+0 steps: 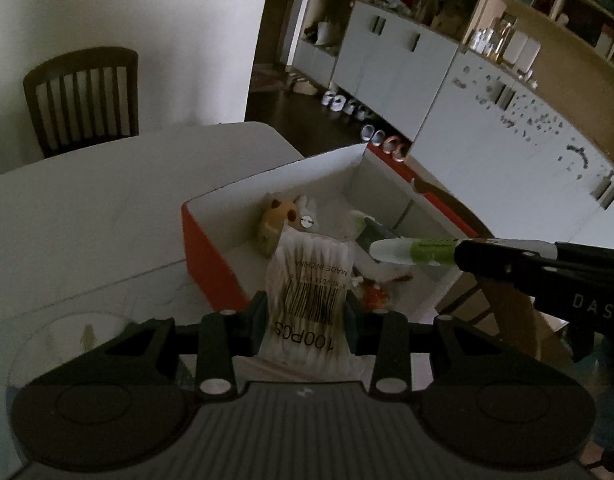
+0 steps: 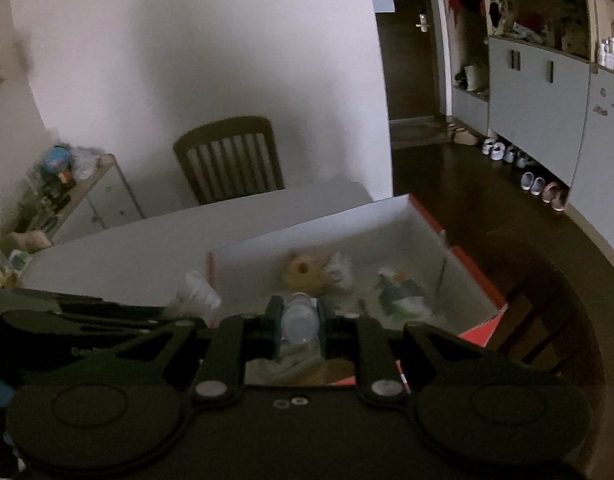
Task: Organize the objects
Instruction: 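Carry the cotton swab pack and glue stick over into the red shoebox with both tools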
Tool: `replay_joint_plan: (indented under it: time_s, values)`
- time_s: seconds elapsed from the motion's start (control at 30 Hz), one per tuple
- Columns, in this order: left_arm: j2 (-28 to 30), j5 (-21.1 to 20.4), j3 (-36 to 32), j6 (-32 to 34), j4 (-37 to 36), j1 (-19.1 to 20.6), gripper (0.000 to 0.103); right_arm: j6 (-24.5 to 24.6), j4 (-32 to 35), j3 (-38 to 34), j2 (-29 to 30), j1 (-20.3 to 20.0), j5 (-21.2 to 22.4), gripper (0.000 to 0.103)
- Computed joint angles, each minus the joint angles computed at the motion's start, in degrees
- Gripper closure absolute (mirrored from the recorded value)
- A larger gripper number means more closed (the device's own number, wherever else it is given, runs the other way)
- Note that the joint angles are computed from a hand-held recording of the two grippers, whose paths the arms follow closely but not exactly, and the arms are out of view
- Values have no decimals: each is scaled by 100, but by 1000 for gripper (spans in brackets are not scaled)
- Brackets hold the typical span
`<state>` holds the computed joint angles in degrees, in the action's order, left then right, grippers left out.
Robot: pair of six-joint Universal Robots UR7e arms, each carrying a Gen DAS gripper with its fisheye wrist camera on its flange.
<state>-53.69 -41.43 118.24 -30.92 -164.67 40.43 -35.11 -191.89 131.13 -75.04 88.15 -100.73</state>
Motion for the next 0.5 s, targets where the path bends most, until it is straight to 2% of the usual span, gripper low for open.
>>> replay_joint_plan:
  time_s: [0.5]
  values:
    - [1156,519,-1550,208,1217,490,66,-551,91,-744,724,-400,59,87]
